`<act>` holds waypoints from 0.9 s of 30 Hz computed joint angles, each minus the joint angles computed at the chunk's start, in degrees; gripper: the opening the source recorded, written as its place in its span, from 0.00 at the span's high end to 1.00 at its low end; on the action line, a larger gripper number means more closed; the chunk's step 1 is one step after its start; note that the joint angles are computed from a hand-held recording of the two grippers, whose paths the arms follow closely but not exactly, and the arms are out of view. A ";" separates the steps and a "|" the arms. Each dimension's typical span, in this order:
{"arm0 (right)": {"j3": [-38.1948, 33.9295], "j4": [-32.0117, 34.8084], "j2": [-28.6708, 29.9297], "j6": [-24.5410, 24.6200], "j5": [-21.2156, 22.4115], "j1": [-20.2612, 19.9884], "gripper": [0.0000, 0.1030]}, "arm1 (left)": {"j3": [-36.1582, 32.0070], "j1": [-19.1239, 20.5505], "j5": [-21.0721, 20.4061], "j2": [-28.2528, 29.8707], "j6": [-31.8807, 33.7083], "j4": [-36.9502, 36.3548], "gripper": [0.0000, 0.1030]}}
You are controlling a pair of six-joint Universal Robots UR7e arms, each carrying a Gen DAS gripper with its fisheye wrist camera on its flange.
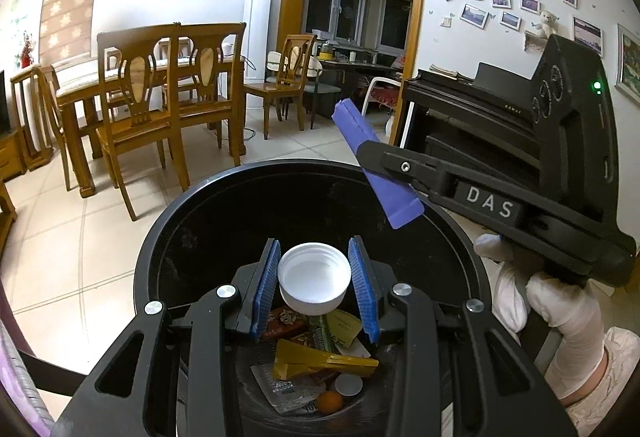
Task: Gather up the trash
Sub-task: 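Carry the white cup and blue comb over the bin and open both tools, then move both tools back over the table toward the blue wipes pack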
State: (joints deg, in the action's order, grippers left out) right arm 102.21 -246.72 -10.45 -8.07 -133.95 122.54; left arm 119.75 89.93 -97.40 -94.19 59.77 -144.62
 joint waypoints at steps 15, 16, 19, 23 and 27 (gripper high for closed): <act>-0.19 -3.47 1.21 1.54 0.29 -0.16 0.33 | 1.64 0.93 -2.79 -0.41 0.64 -6.22 0.17; -0.28 -4.02 1.44 1.53 0.28 -0.17 0.27 | 1.86 0.96 -3.00 -0.52 0.76 -6.87 0.14; 0.00 -5.71 1.83 1.69 0.50 -0.19 0.17 | 2.38 1.01 -3.40 -0.58 1.33 -8.44 0.09; 1.00 -5.84 1.87 3.56 1.00 -0.09 0.08 | 3.15 0.82 -3.19 -0.90 2.75 -9.48 0.07; 1.60 -6.23 1.77 4.50 1.41 0.18 0.05 | 3.09 0.50 -2.95 -0.87 3.21 -9.39 0.05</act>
